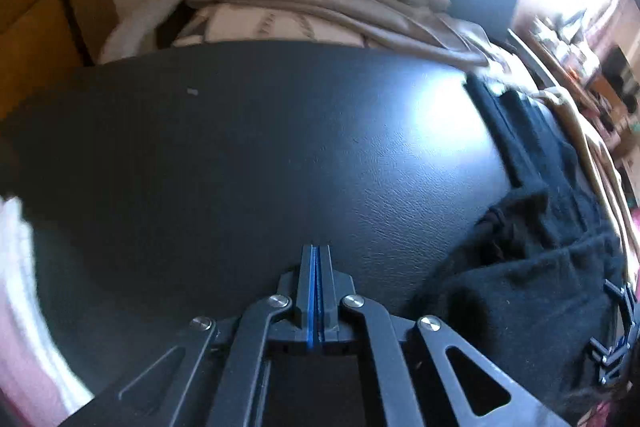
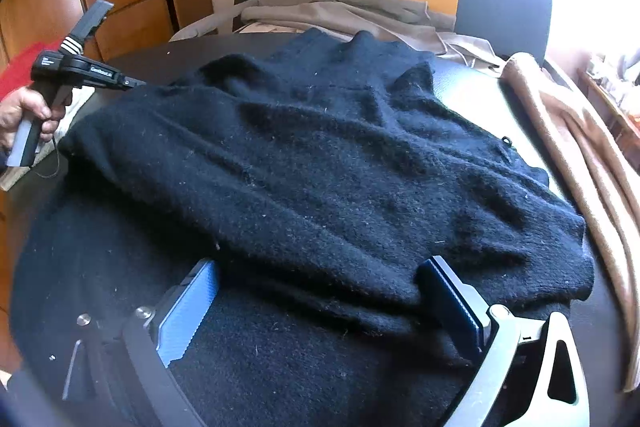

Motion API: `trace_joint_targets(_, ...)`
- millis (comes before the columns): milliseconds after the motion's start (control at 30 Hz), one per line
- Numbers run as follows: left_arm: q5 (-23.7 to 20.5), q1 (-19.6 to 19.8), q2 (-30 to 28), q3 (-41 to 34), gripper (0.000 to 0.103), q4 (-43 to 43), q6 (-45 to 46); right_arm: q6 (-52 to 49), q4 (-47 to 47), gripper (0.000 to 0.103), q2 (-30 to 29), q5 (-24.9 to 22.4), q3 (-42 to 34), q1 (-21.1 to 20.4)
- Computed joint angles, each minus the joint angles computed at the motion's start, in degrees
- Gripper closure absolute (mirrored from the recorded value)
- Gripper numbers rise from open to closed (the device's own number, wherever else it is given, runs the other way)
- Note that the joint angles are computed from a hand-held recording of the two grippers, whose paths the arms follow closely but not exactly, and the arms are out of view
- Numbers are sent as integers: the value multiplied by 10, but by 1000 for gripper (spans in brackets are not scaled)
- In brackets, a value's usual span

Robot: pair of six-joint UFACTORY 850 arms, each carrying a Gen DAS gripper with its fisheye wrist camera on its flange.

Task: Fold clothes

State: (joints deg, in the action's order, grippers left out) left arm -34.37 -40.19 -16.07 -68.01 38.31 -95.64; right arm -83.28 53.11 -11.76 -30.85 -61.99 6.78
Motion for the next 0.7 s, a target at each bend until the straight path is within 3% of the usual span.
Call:
trace_joint_targets(100, 92, -20, 51, 55, 88, 84, -118, -1, 0, 0, 1, 0, 1, 0)
trace_joint_targets(133, 105, -34, 59, 64, 87, 125, -159, -2, 1, 0, 1, 0, 1, 0)
trace_joint_targets(200, 104, -69, 72, 79, 82, 220, -243, -4, 3, 0, 1, -1, 1, 0)
trace_joint_targets(267, 72, -115, 76, 82, 76, 265, -262, -7, 6, 0, 0, -1, 1, -1)
trace_joint_targets(433, -30, -185, 28, 23, 69, 159, -73, -9, 8, 0, 0, -2, 2, -1)
trace_joint_targets(500, -57, -186, -1, -9, 69, 123, -5, -9, 8, 0, 0, -1, 1, -1)
trace_joint_targets(667, -90, -172, -57, -64, 69, 118, 43, -4, 3, 0, 4, 7, 4, 2)
trace_joint_targets(700, -102, -171, -66, -73, 74, 112, 52, 8, -6, 0, 6, 10, 4, 4)
